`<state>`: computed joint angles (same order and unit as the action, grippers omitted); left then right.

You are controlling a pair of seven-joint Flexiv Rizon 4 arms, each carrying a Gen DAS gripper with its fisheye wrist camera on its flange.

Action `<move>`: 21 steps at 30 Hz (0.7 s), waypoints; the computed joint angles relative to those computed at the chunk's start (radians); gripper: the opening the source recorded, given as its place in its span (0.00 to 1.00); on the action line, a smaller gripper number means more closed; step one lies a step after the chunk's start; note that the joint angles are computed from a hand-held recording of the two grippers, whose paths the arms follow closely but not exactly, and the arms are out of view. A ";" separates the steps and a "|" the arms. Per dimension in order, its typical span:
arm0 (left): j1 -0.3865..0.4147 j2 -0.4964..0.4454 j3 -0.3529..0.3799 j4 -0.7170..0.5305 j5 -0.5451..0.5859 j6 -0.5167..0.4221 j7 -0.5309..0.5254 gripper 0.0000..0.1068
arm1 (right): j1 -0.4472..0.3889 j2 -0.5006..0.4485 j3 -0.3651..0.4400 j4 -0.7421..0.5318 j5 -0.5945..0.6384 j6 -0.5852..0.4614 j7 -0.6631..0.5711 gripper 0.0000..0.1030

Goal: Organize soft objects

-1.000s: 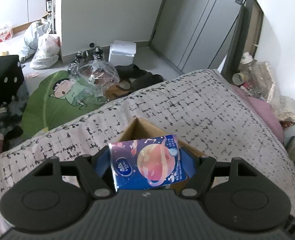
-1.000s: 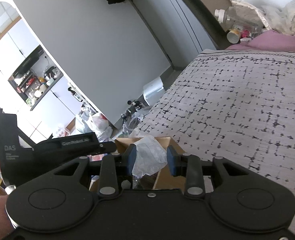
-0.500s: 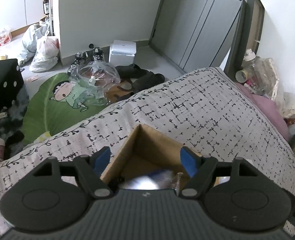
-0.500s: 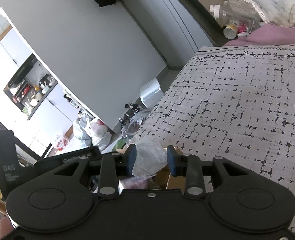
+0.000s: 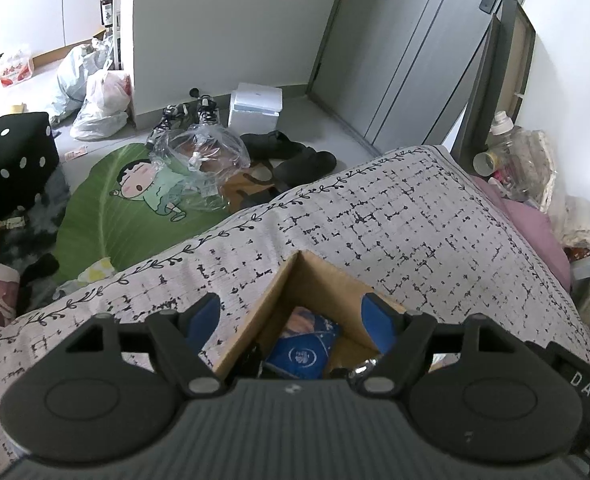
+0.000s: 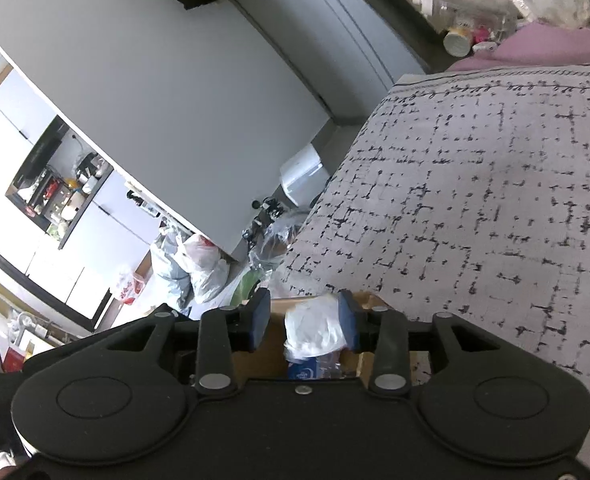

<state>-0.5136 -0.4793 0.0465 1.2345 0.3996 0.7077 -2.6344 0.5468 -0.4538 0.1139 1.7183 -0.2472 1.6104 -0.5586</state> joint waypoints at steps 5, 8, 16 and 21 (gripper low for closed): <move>-0.006 0.024 -0.007 0.015 -0.003 -0.009 -0.007 0.75 | 0.024 0.064 -0.038 0.073 -0.009 0.000 0.028 0.41; -0.011 0.039 -0.011 0.024 0.000 -0.016 -0.017 0.77 | 0.038 0.107 -0.064 0.125 -0.019 0.017 0.053 0.43; -0.032 0.082 -0.036 0.039 0.019 -0.055 -0.009 0.81 | 0.029 0.206 -0.076 0.224 -0.084 -0.007 0.112 0.53; -0.036 0.114 -0.058 0.057 0.010 -0.069 0.006 0.86 | -0.011 0.260 -0.038 0.263 -0.131 -0.035 0.125 0.60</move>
